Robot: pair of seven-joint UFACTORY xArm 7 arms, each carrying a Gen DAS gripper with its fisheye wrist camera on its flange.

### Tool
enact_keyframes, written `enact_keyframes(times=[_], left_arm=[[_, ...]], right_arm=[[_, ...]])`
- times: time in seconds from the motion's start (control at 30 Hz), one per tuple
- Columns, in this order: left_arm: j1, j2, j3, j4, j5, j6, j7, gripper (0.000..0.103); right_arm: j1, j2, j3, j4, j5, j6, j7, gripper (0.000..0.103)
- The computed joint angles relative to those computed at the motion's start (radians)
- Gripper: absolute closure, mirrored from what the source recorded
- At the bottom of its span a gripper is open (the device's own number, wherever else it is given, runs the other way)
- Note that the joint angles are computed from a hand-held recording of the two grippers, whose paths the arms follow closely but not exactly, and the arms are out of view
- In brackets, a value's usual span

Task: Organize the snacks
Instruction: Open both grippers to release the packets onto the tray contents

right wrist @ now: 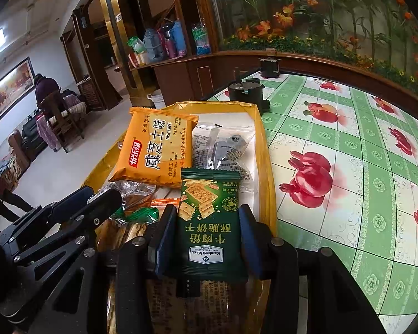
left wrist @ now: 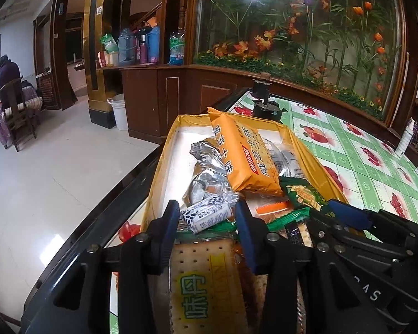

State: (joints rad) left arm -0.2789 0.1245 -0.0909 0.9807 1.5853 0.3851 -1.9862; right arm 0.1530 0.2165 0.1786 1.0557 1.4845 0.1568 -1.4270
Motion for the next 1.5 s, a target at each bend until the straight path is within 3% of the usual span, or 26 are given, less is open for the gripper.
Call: enact_keyframes(times=[1.3,1.5], left_arm=[[-0.010,-0.029,-0.013,-0.023,-0.024,0.100,0.018,0.047],[-0.013,-0.039,-0.015,-0.029,-0.024,0.124,0.013,0.040]], right_arm=[[0.019,-0.020,-0.019,-0.010,0.064,0.008,-0.076,0.051],[0.018,-0.021,-0.022,-0.011,0.071,0.018,-0.085,0.050]])
